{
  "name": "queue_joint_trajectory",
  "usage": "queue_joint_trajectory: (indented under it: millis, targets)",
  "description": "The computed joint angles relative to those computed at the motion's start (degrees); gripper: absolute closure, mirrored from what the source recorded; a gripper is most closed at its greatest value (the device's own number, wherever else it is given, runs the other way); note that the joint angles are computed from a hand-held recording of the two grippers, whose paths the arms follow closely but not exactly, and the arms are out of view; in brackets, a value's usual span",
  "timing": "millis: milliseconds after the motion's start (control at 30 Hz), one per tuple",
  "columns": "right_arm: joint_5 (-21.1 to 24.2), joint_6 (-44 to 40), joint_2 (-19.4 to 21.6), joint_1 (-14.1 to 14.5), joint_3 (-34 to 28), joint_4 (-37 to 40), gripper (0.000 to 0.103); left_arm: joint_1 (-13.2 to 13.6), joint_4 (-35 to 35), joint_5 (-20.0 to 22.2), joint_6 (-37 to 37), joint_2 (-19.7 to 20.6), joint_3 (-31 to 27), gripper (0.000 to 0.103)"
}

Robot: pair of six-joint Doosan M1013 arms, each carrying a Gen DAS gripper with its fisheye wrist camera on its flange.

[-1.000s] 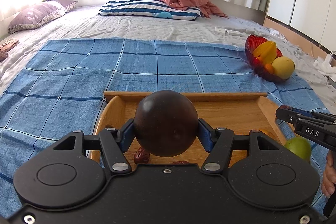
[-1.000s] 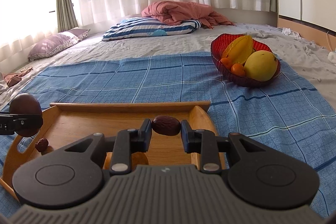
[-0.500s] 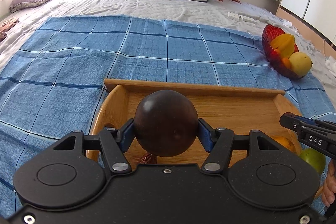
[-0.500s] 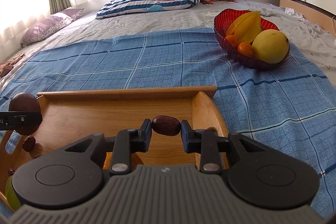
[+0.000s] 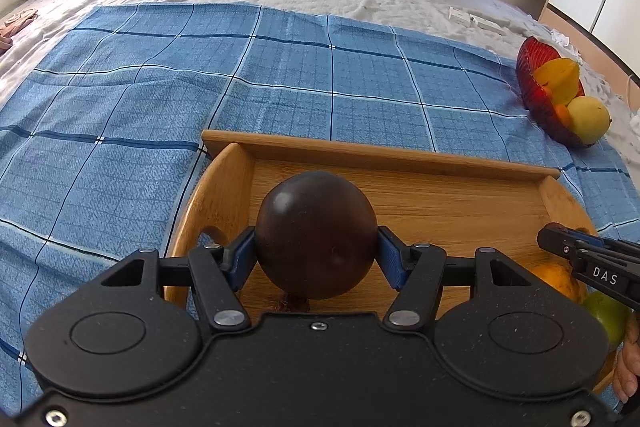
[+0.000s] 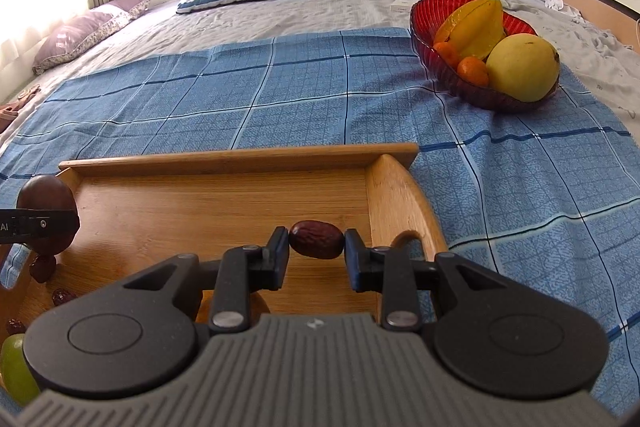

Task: Organize fruits
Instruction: 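Lift the plum with left gripper over the tray while right carries the date there, then open left gripper to set the plum on the tray while right releases the date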

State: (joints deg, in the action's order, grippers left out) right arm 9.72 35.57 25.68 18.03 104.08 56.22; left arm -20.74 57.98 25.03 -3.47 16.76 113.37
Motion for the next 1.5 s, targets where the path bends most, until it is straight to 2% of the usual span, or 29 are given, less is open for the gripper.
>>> queue_joint_trajectory:
  millis: [133, 267, 400, 567, 967, 1033, 1067, 1133, 1167, 1500]
  targets:
    - [1.1, 3.7, 0.2, -0.2, -0.5, -2.7, 0.068, 0.3, -2.3, -0.4, 2.2, 0.2, -0.4, 0.043]
    - [1.4, 6.8, 0.3, -0.2, -0.7, -6.2, 0.067, 1.0, -8.4, -1.3, 7.0, 0.6, -0.9, 0.043]
    - [1.9, 15.5, 0.4, 0.3, -1.3, -15.8, 0.067, 1.2, -9.2, -1.3, 7.5, 0.7, -1.0, 0.043]
    - [2.3, 18.2, 0.5, 0.4, -1.6, -18.9, 0.067, 1.2, -9.9, -1.1, 8.1, 0.9, -1.2, 0.043]
    - [2.6, 16.4, 0.5, 0.2, -1.6, -17.1, 0.063, 1.7, -11.6, -2.0, 8.8, 0.8, -1.1, 0.043]
    - [2.6, 13.8, 0.4, 0.2, -1.5, -14.7, 0.061, 1.5, -10.1, -1.4, 7.4, 0.7, -1.1, 0.042]
    - [2.4, 11.8, 0.4, 0.1, -1.3, -12.6, 0.052, 1.3, -8.7, -0.7, 6.2, 0.6, -1.1, 0.04]
    - [2.3, 9.5, 0.3, 0.0, -1.2, -9.9, 0.04, 0.9, -5.0, -0.2, 2.8, 0.1, -0.6, 0.031]
    - [2.2, 7.3, 0.2, 0.0, -1.0, -7.7, 0.039, 0.8, -3.2, -0.4, 1.4, -0.1, -0.3, 0.023]
    - [1.9, -9.5, -1.0, -0.8, 0.6, 10.7, 0.025, -1.3, 6.5, 2.1, -4.7, -2.2, 1.7, 0.011]
